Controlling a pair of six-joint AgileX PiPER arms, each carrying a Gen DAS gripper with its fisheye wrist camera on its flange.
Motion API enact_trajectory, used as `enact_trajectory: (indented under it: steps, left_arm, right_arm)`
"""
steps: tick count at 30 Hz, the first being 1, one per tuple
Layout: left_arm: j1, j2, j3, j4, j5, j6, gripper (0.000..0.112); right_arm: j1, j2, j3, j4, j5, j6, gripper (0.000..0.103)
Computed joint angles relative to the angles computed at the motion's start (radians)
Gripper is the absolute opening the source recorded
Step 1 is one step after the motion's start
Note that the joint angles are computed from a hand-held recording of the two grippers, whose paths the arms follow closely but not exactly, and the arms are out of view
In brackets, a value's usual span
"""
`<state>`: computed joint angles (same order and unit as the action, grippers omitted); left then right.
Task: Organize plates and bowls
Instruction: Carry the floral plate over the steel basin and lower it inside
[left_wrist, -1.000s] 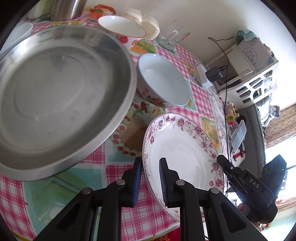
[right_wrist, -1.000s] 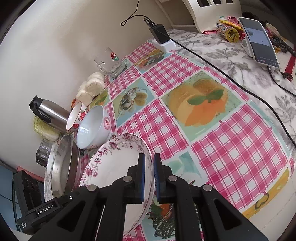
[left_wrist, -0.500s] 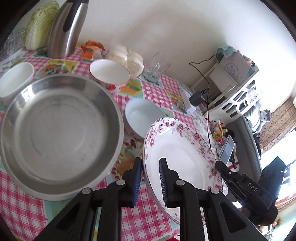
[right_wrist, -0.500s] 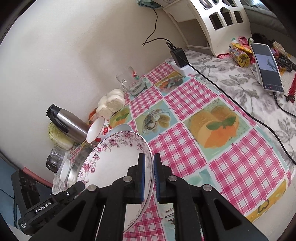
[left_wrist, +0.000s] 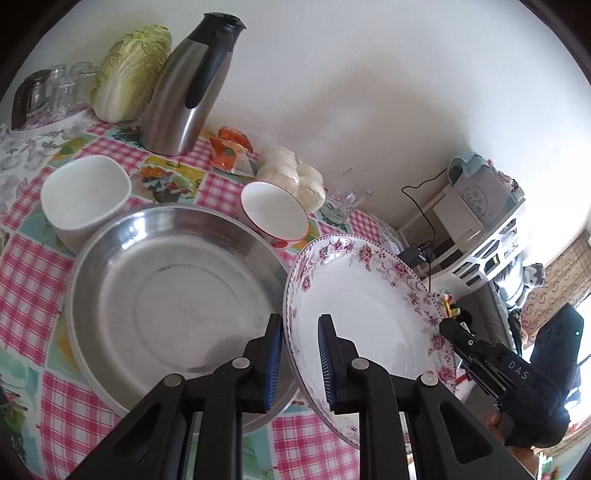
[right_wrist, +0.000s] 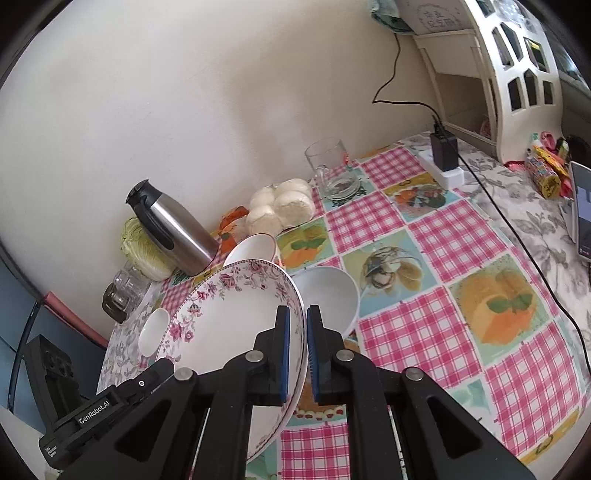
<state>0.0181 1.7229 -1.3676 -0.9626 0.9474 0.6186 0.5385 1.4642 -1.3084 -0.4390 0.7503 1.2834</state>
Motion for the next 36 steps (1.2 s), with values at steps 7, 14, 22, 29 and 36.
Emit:
enact_trajectory:
  steps: [7,14,22,29,36]
  left_arm:
    - [0.118,0.075,-0.076,0.031,0.023,0.014,0.021]
    - [0.214,0.166,-0.186,0.084,0.060,-0.026,0.021]
    - [0.231,0.214,-0.223,0.142,0.038,-0.062,0.021]
    - [0.171,0.235,-0.237,0.201,-0.003,-0.093,0.021]
    - [0.130,0.279,-0.277,0.250,-0.008,-0.149,0.021]
  right_arm:
    - [0.022,0.196,-0.208,0.088,-0.007,-0.109,0.009]
    - [0.036,0.393,-0.437,0.207,0.030,-0.257,0.009]
    - [0.030,0.507,-0.537,0.293,0.039,-0.346,0.009]
    - [0.005,0.537,-0.515,0.315,0.048,-0.363,0.010]
    - [-0.021,0.540,-0.474,0.341,0.032,-0.374,0.010]
